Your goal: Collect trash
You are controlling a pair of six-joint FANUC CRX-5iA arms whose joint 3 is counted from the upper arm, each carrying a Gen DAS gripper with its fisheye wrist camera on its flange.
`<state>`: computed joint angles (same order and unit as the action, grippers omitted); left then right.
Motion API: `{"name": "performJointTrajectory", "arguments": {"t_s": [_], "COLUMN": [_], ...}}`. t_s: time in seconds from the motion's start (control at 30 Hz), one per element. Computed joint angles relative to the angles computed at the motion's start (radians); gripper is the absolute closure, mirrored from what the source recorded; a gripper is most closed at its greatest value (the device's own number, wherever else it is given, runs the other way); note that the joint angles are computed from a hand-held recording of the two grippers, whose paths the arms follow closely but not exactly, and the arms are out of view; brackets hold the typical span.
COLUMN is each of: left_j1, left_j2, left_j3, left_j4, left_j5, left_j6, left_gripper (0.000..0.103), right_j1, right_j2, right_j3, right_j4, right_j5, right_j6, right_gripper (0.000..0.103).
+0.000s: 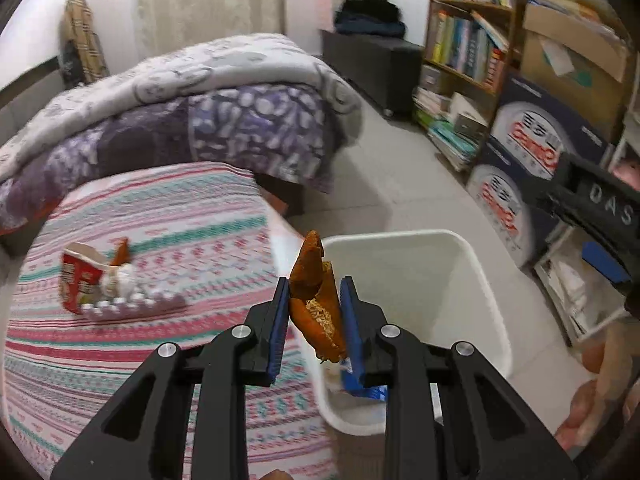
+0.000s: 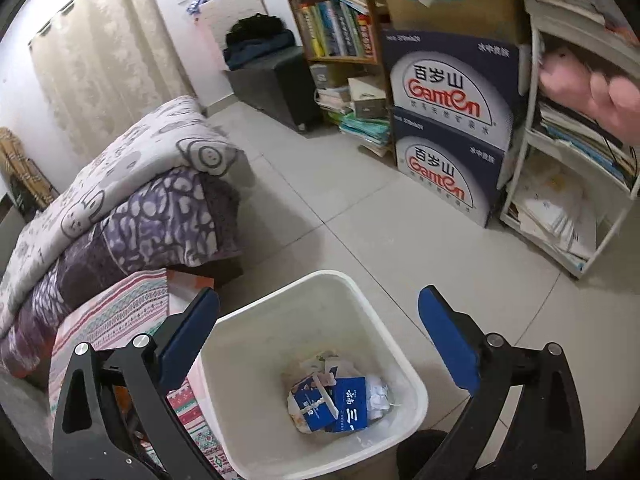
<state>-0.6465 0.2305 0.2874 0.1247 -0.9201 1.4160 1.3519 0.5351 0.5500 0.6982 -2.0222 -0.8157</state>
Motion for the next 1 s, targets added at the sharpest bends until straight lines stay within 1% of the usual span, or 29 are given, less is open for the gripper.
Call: {"name": "performJointTrajectory", "arguments": {"t_s": [0.07, 0.13, 0.2, 0.27, 0.33, 0.43, 0.53, 0.63, 0.73, 0.8, 0.93, 1.0], "left_j1": [-0.001, 0.002, 0.002, 0.0, 0.002, 0.013, 0.035, 0.068, 0.099, 0.117, 0.158, 0.174], "left_j2": [0.011, 0.014, 0.017, 0.022, 0.031, 0.044, 0.069, 0.104, 0.144, 0.175, 0.239, 0.266], "left_j3": [-0.001, -0.008, -0.012, -0.007, 0.005, 0.026, 0.066, 0.117, 0.175, 0.226, 0.301, 0.33], "left_j4": [0.044, 0.083, 0.109, 0.114, 0.113, 0.091, 0.058, 0.025, -0.024, -0.086, -0.145, -0.16], "left_j5": [-0.013, -0.019, -0.022, -0.031, -0.047, -0.072, -0.113, -0.167, -0.225, -0.274, -0.343, -0.359], "left_j6": [-0.031, -0.058, -0.076, -0.077, -0.065, -0.016, 0.064, 0.173, 0.302, 0.408, 0.553, 0.602], "left_gripper": [0.073, 0.056, 0.051, 0.049, 0.041, 0.039, 0.037, 0.036, 0.036, 0.036, 0.036, 0.036], "right_j1": [0.003, 0.006, 0.007, 0.007, 0.008, 0.009, 0.004, -0.006, -0.015, -0.019, -0.026, -0.03], "right_j2": [-0.012, -0.02, -0.023, -0.023, -0.026, -0.035, -0.036, -0.025, -0.004, 0.006, 0.011, 0.01], "right_j3": [-0.016, -0.027, -0.03, -0.031, -0.034, -0.045, -0.046, -0.03, 0.002, 0.018, 0.026, 0.024], "right_j4": [-0.006, -0.009, -0.01, -0.01, -0.012, -0.018, -0.025, -0.031, -0.033, -0.036, -0.05, -0.062], "right_j5": [0.005, 0.008, 0.009, 0.009, 0.011, 0.025, 0.054, 0.084, 0.103, 0.115, 0.147, 0.168], "right_j6": [-0.016, -0.031, -0.035, -0.035, -0.039, -0.059, -0.06, -0.027, 0.021, 0.047, 0.071, 0.073], "right_gripper": [0.007, 0.007, 0.007, 0.007, 0.007, 0.007, 0.007, 0.007, 0.007, 0.007, 0.007, 0.007]}}
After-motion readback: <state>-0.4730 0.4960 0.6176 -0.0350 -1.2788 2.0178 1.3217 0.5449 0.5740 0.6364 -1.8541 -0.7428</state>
